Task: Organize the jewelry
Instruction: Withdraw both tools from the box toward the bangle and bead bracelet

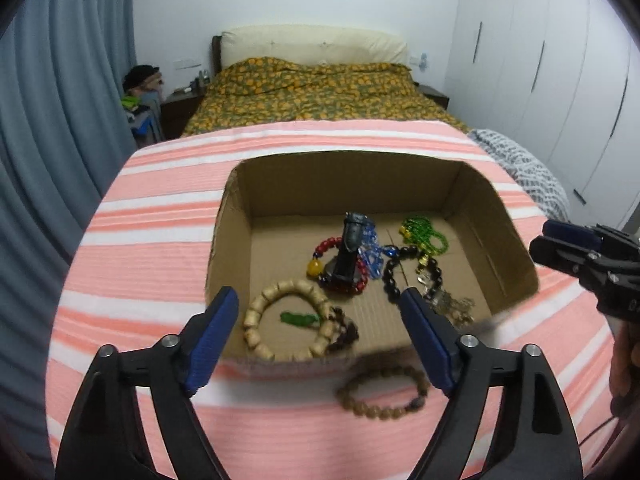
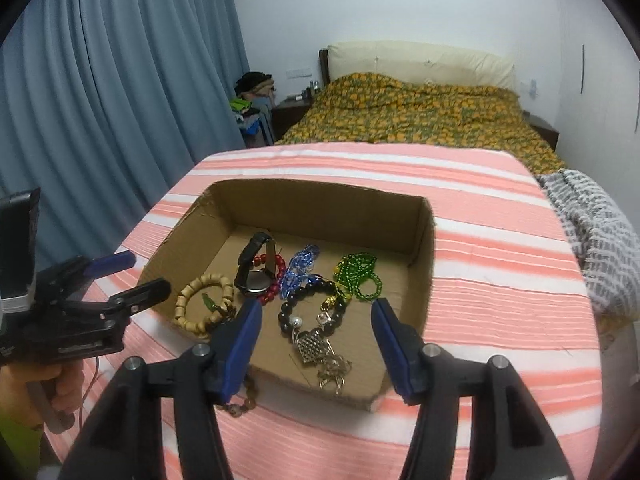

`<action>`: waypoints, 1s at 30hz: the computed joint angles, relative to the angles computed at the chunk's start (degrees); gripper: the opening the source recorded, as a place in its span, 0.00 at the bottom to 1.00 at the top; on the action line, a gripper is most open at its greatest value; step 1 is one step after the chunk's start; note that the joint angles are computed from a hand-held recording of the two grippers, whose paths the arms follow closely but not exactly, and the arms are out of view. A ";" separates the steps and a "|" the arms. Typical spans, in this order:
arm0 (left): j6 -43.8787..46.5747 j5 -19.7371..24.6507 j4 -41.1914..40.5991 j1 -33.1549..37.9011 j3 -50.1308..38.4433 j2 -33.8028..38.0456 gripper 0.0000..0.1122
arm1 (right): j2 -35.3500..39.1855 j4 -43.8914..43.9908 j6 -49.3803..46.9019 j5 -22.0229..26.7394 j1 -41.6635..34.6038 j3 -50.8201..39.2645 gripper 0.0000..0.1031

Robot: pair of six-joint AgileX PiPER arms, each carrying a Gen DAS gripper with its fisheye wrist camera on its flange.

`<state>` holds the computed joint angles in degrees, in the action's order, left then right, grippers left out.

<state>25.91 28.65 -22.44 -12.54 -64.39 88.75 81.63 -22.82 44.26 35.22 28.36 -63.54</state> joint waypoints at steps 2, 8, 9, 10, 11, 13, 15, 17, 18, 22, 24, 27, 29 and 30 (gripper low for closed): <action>4.82 -0.56 -4.45 1.83 4.57 -3.89 0.83 | -2.92 -4.37 4.58 0.70 2.22 2.41 0.56; 21.57 0.44 -18.25 8.03 19.90 -12.99 0.84 | -13.19 -23.09 27.18 10.15 17.34 14.38 0.57; 24.11 0.37 -20.06 8.84 22.70 -14.15 0.84 | -13.91 -24.66 30.25 11.82 19.73 15.97 0.57; 26.23 -0.21 -21.60 9.26 25.95 -15.56 0.84 | -15.24 -26.77 35.61 14.80 24.16 19.00 0.57; 28.11 -0.85 -23.14 9.53 28.75 -16.67 0.84 | -16.07 -27.81 39.81 16.49 27.52 21.51 0.57; 31.45 -2.11 -26.47 9.57 33.96 -18.39 0.84 | -17.30 -28.70 48.67 20.20 34.87 26.30 0.57; 33.33 -3.12 -29.14 8.96 37.74 -19.29 0.84 | -18.22 -28.16 56.73 22.96 41.46 30.09 0.57; 35.36 -3.18 -31.78 8.97 40.27 -19.53 0.84 | -18.88 -28.46 64.64 25.48 48.58 32.87 0.57; 35.67 -3.56 -32.39 8.66 41.42 -19.85 0.84 | -19.16 -28.53 67.53 26.17 51.33 33.67 0.57; 32.48 -11.36 -30.83 2.64 45.10 -22.12 0.84 | -18.02 -28.39 75.63 27.17 59.73 34.68 0.59; 30.45 -12.03 -29.44 1.47 45.08 -22.06 0.85 | -15.35 -28.34 74.67 24.91 59.69 33.79 0.59; 26.90 -13.32 -26.62 0.50 45.11 -22.01 0.85 | -10.85 -28.72 70.68 18.43 56.40 32.04 0.58; 25.74 -14.04 -25.70 0.07 45.23 -21.93 0.86 | -7.22 -29.23 69.65 16.64 55.42 30.68 0.58; 25.47 -13.98 -25.35 0.22 45.37 -22.15 0.86 | -5.69 -29.58 69.43 15.82 54.75 30.10 0.56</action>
